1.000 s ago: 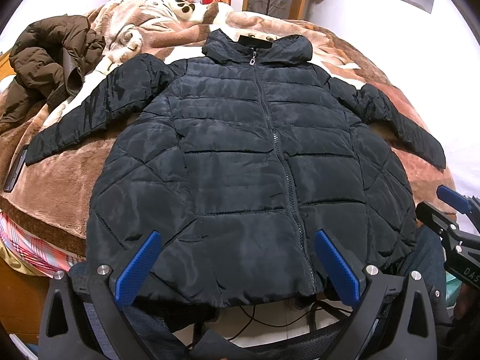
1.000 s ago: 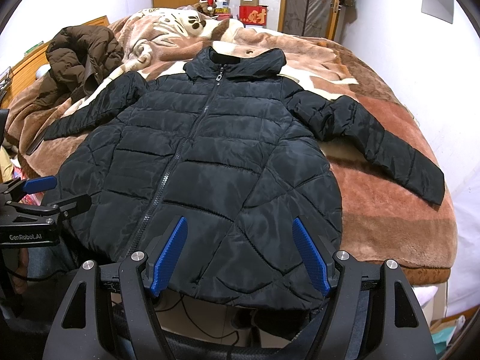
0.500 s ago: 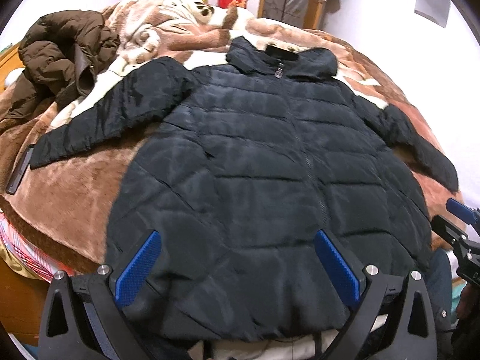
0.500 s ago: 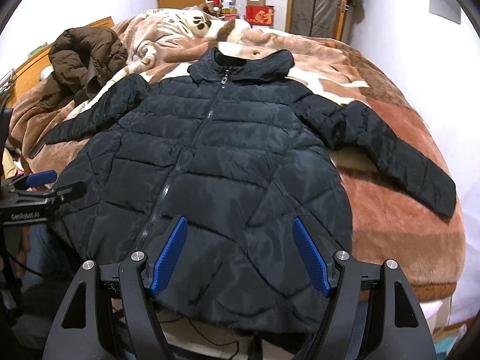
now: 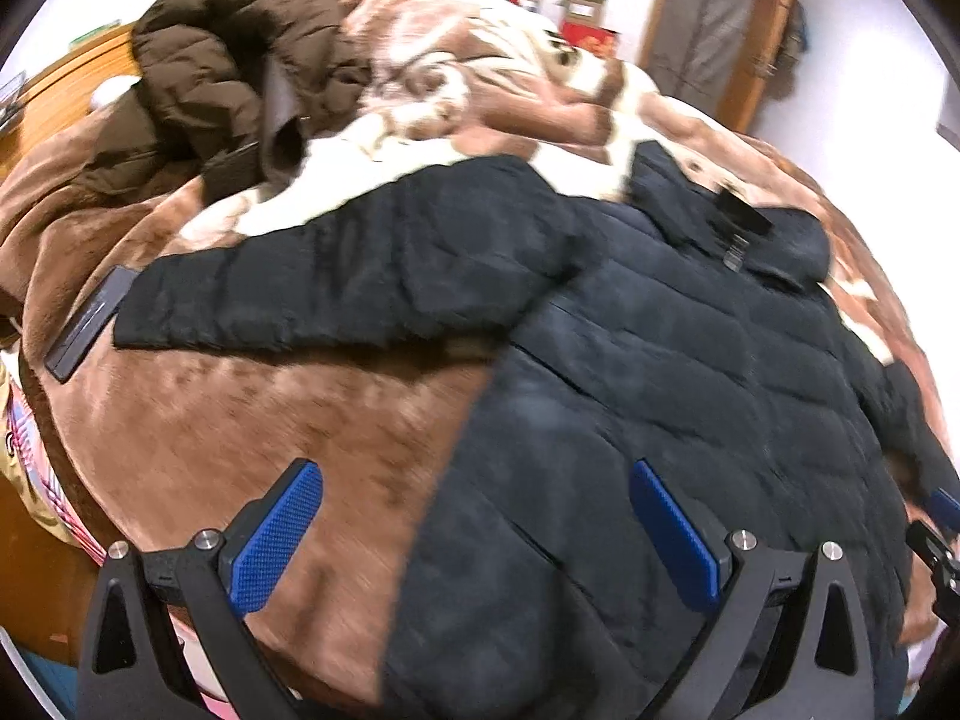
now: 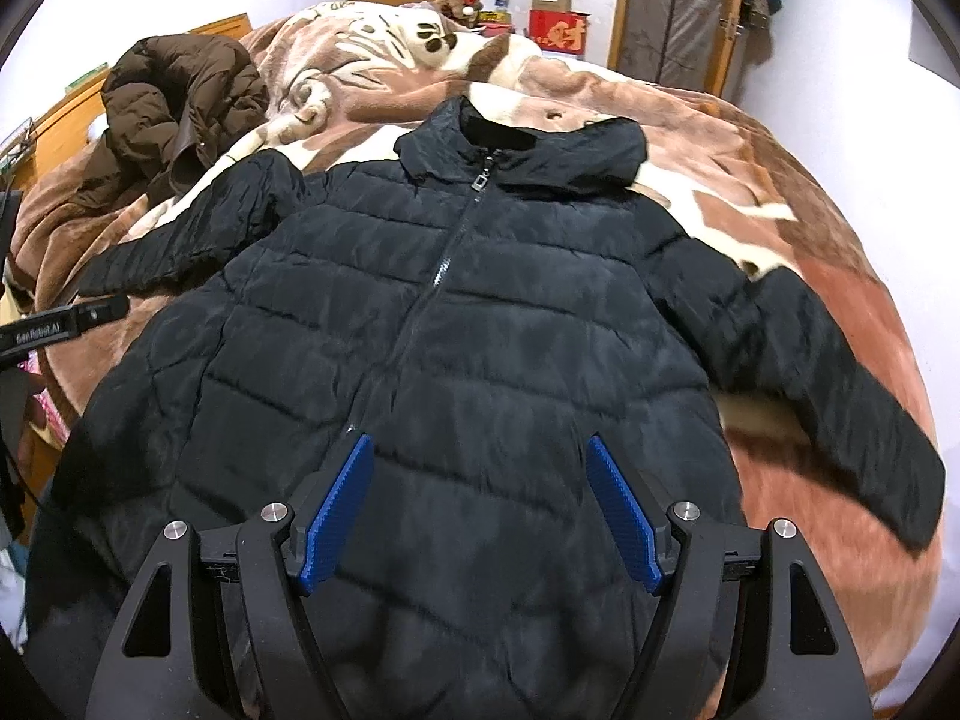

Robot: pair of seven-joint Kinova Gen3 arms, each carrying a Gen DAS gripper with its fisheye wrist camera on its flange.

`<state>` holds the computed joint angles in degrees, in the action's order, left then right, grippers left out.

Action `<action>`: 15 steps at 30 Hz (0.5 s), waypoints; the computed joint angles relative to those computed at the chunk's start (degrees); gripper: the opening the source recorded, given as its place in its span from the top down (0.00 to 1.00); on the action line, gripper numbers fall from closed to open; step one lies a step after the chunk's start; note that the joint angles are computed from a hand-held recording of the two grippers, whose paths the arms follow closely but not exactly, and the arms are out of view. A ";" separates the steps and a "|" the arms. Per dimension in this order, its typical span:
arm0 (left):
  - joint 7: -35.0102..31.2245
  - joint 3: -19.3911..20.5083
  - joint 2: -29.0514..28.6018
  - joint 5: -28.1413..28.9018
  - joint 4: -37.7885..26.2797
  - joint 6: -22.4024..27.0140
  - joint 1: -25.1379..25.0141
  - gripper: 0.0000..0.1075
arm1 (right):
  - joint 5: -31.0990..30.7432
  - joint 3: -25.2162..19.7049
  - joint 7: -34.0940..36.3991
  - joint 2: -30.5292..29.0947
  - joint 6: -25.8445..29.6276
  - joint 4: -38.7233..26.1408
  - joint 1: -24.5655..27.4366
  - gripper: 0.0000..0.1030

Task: Fold large clothes
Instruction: 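Grasp the sleeve nearest the left tool and fold it across the jacket body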

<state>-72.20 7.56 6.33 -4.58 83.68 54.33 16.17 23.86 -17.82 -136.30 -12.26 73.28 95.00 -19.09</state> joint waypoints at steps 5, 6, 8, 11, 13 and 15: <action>-3.35 -2.02 4.20 6.02 -2.46 -0.94 -5.01 0.04 | 0.90 2.24 3.44 4.35 -2.97 -1.88 -0.13 0.29; -3.13 -2.44 5.24 6.43 -3.07 -0.90 -5.63 0.04 | 0.82 2.93 4.25 5.38 -3.84 -2.31 -0.22 0.29; -3.12 -3.12 7.38 7.88 -4.12 -1.19 -7.27 0.05 | 0.71 3.99 5.16 7.05 -5.29 -2.82 -0.50 0.29; -1.89 -4.00 10.27 9.10 -5.16 -2.08 -8.95 0.06 | 0.43 5.76 6.73 9.98 -6.98 -3.85 -0.86 0.29; -0.90 -4.39 12.29 10.44 -5.77 -2.99 -10.27 0.07 | 0.10 6.83 7.59 11.43 -7.88 -4.37 -1.10 0.29; 0.94 -4.97 14.04 10.78 -6.27 -3.94 -10.95 0.07 | -0.10 7.94 8.69 13.11 -8.41 -5.00 -1.19 0.29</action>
